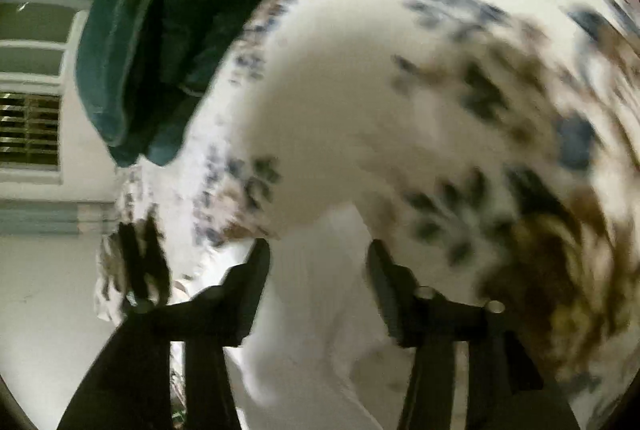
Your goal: Fold small clothes
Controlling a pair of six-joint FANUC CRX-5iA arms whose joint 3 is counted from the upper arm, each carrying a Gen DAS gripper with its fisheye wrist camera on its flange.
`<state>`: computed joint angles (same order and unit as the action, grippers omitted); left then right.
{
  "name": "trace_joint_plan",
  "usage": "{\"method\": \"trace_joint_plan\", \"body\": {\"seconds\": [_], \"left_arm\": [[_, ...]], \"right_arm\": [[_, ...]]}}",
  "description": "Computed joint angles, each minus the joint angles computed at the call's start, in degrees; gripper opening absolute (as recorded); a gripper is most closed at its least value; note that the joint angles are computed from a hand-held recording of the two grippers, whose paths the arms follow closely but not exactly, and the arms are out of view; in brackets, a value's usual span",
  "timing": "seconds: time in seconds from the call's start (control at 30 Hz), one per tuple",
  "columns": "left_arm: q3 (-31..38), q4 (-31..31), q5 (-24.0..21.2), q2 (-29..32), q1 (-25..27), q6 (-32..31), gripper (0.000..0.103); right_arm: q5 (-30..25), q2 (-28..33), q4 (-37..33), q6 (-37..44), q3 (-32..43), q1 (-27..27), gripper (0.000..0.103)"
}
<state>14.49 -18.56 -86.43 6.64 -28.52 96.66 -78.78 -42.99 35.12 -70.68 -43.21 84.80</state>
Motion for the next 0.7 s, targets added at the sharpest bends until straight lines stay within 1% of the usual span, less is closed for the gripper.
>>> {"method": "trace_joint_plan", "body": {"seconds": [0.03,0.07,0.1,0.13,0.2,0.23,0.27,0.3,0.33,0.37,0.4,0.43,0.5,0.53,0.6,0.63,0.7], "left_arm": [[-0.4,0.0,0.0,-0.2,0.1,-0.1,0.103],[-1.1,-0.1,0.0,-0.6,0.3,-0.2,0.103],[-1.6,-0.4,0.0,-0.8,0.4,-0.3,0.103],[-1.9,-0.6,-0.2,-1.0,0.5,-0.3,0.103],[-3.0,-0.7,-0.4,-1.4,0.8,-0.5,0.103],[-3.4,-1.0,-0.5,-1.7,0.8,-0.6,0.103],[-4.0,-1.3,-0.5,-2.1,0.8,-0.8,0.103],[-4.3,-1.5,-0.6,-2.4,0.7,-0.9,0.103],[-4.6,-1.7,-0.6,-2.6,0.6,-1.0,0.103],[-4.8,-2.1,-0.8,-2.8,0.3,-1.0,0.103],[-4.8,-2.2,-1.0,-2.9,0.2,-1.0,0.103],[-4.9,-2.2,-1.1,-3.0,0.2,-0.9,0.103],[-5.0,-2.4,-1.3,-3.4,0.0,-0.6,0.103],[-5.2,-2.4,-1.2,-3.6,-0.1,-0.3,0.103],[-5.5,-2.3,-1.1,-3.9,-0.3,-0.2,0.103],[-5.7,-2.3,-1.2,-4.0,-0.4,-0.1,0.103],[-6.0,-1.9,-1.5,-4.2,-0.4,0.0,0.103]], "right_arm": [[-0.5,-0.8,-0.3,-5.9,-1.4,4.5,0.054],[-0.1,-1.9,0.0,-9.2,-2.9,6.9,0.054],[1.6,-2.4,-0.5,-12.4,-4.5,8.7,0.054],[2.2,-3.5,-0.5,-17.1,-6.7,11.5,0.054],[6.4,-3.6,3.3,-23.2,-11.0,12.8,0.054],[8.8,-2.5,5.1,-24.6,-12.4,11.5,0.054],[10.2,-1.4,6.8,-25.3,-13.1,10.5,0.049],[11.3,-0.4,8.2,-25.6,-13.6,9.6,0.032],[14.2,1.2,8.0,-23.1,-13.1,7.0,0.016],[15.2,2.8,5.7,-19.9,-11.5,5.3,0.004],[13.8,5.3,3.3,-17.1,-8.8,4.7,0.004],[11.4,6.4,1.9,-15.5,-6.9,5.2,0.004],[6.6,8.4,-0.5,-14.2,-3.2,7.1,0.004],[1.9,9.1,-2.1,-15.7,-0.8,10.3,0.004],[-4.6,9.0,-4.7,-19.1,1.8,15.6,0.004],[-8.3,9.3,-6.6,-22.4,3.5,19.3,0.004],[-10.3,9.4,-7.8,-27.2,4.3,23.2,0.004]]}}
